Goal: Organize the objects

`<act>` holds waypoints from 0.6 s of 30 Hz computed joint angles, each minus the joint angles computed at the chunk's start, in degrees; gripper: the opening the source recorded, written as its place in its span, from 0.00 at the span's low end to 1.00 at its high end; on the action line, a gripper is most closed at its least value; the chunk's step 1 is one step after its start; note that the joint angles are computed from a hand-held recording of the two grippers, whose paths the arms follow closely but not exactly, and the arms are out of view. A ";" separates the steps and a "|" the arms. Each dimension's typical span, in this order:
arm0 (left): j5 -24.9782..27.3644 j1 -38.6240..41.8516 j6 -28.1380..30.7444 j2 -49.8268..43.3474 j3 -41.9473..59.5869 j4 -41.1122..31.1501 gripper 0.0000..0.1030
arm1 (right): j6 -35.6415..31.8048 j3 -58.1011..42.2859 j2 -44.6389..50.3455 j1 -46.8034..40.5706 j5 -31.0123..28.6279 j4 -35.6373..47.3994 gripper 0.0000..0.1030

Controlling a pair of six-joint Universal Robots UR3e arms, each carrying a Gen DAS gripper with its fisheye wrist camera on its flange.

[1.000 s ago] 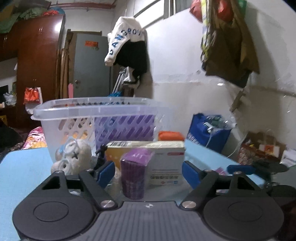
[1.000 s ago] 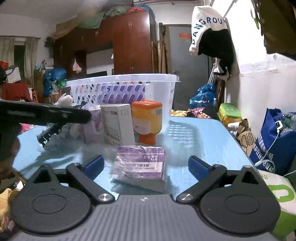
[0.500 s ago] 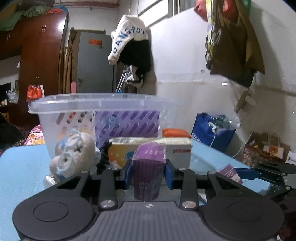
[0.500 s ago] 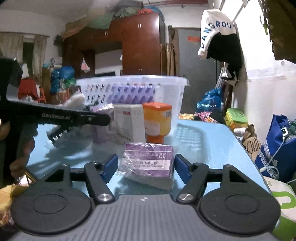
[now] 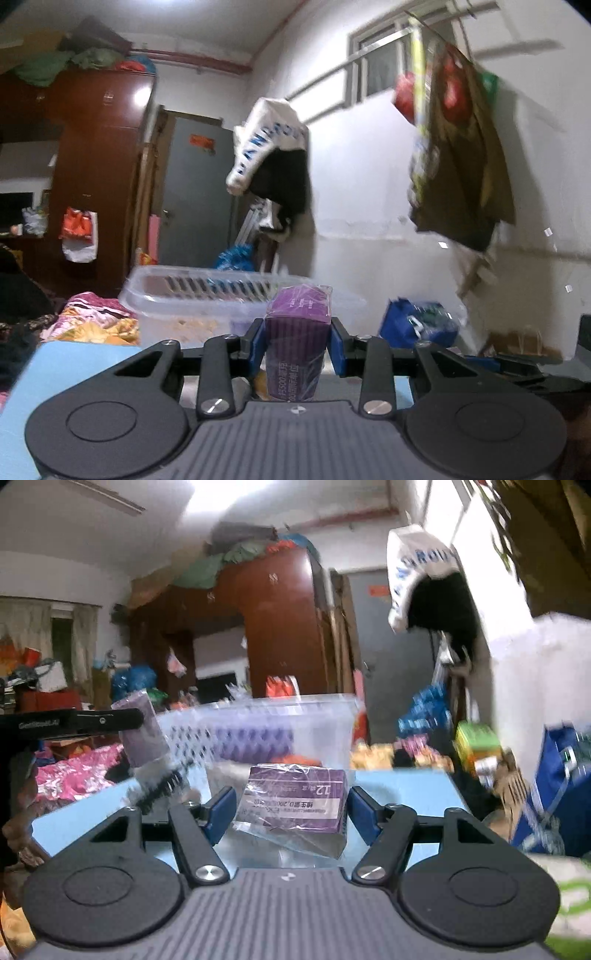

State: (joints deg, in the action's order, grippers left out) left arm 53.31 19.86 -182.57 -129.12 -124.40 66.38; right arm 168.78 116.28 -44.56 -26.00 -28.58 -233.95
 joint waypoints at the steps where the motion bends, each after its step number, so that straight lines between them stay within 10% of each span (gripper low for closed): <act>1: -0.11 0.45 -0.87 1.00 0.42 -1.24 0.38 | 1.22 -1.98 0.00 0.92 -0.45 -0.52 0.67; 10: 4.86 -1.20 -1.75 6.83 12.81 -19.16 0.38 | 5.77 -24.76 -2.39 10.89 -7.34 18.35 0.67; 18: 12.73 -5.40 -0.85 0.31 41.86 -54.13 0.38 | -0.60 -59.89 6.61 21.67 -22.77 56.68 0.67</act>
State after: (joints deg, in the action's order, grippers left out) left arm 66.04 14.46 -183.42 -128.82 -82.54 12.25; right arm 168.18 56.39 -37.95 -4.34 -51.35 -177.27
